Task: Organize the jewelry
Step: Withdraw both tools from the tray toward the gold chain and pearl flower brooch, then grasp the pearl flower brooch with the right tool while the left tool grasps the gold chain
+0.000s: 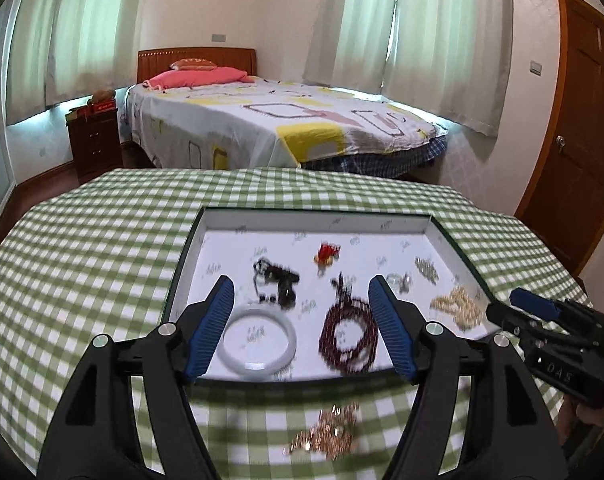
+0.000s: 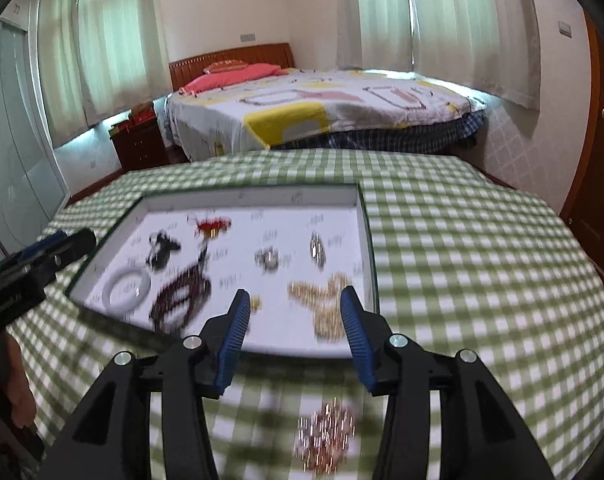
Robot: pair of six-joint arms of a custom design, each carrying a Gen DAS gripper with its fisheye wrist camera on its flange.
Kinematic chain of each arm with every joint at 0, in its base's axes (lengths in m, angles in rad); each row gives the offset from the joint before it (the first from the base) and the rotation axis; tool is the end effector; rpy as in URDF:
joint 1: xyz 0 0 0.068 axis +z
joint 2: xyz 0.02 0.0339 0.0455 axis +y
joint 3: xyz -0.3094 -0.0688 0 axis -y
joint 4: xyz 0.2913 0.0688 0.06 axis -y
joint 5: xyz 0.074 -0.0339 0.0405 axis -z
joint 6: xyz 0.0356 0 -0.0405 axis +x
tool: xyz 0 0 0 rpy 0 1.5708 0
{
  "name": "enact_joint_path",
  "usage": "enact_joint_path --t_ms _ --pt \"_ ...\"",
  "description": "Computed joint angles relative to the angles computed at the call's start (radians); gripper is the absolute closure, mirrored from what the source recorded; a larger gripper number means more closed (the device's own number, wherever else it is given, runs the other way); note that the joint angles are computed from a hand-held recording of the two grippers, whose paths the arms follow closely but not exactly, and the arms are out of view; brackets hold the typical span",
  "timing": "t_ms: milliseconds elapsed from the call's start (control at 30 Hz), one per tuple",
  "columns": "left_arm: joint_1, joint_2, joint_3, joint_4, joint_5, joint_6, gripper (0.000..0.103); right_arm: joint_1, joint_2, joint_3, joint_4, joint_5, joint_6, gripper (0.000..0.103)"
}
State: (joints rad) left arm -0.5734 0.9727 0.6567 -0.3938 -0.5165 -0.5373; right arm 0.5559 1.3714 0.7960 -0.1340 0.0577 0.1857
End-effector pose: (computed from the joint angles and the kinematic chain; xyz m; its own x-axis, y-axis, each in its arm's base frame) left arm 0.1951 -0.1051 0.2673 -0.5507 -0.1742 -0.8163 -0.1453 0.9831 -0.1117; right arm 0.2719 0.1665 0.2372 -0.6342 -0.1770 -0.7526 -0.3791 0.9196 0.1032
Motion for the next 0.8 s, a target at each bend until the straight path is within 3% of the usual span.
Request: enact_joint_path --t_ms 500,800 --pt "-0.176 -0.073 -0.097 -0.159 -0.086 -0.211 0.035 0.045 -0.032 -0.146 0.014 0.066 0.055 0.054" --pt "-0.203 -0.077 -0.109 -0.185 -0.090 -0.249 0.035 0.035 -0.019 -0.161 0.008 0.080 0.064 0.054"
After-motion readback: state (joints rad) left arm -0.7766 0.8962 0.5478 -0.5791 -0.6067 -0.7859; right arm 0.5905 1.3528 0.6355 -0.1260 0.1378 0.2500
